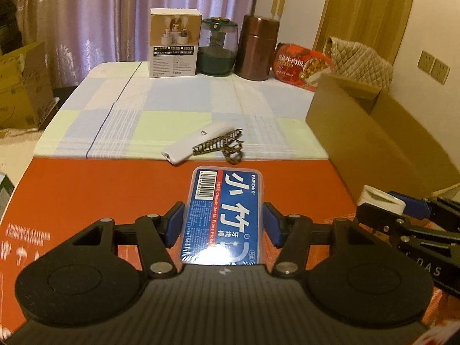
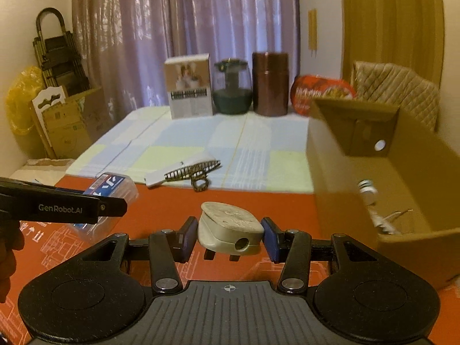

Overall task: Organize rigid objects
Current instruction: 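Carry the toothbrush box toward the box with the left tool while the right tool carries the plug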

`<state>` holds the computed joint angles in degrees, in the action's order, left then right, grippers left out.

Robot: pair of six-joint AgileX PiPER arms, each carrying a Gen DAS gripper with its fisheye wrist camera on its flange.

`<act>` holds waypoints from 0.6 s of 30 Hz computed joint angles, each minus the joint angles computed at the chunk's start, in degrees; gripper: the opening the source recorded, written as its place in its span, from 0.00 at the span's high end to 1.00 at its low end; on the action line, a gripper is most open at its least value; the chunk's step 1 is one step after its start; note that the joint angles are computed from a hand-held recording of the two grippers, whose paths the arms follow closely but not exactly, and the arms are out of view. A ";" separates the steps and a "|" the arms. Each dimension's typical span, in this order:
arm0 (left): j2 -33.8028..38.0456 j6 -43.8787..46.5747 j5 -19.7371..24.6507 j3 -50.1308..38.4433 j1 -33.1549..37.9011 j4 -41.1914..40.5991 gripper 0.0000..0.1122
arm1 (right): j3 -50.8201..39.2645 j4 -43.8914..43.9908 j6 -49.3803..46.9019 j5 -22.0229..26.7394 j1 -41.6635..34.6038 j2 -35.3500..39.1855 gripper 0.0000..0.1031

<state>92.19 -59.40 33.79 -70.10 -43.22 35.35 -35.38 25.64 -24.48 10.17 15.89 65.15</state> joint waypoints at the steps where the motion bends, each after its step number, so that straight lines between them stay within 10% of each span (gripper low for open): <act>1: -0.74 -1.04 0.76 0.18 -0.92 0.32 0.53 | 0.80 -1.23 0.86 0.57 -0.45 -1.93 0.56; 7: -4.35 -9.26 7.07 0.02 -8.69 5.69 0.53 | 3.88 -5.92 3.62 7.76 -3.79 -14.69 0.56; 18: -2.78 -10.47 13.50 -7.62 -17.91 8.16 0.53 | -1.96 17.95 -23.16 31.98 -31.98 -22.38 0.56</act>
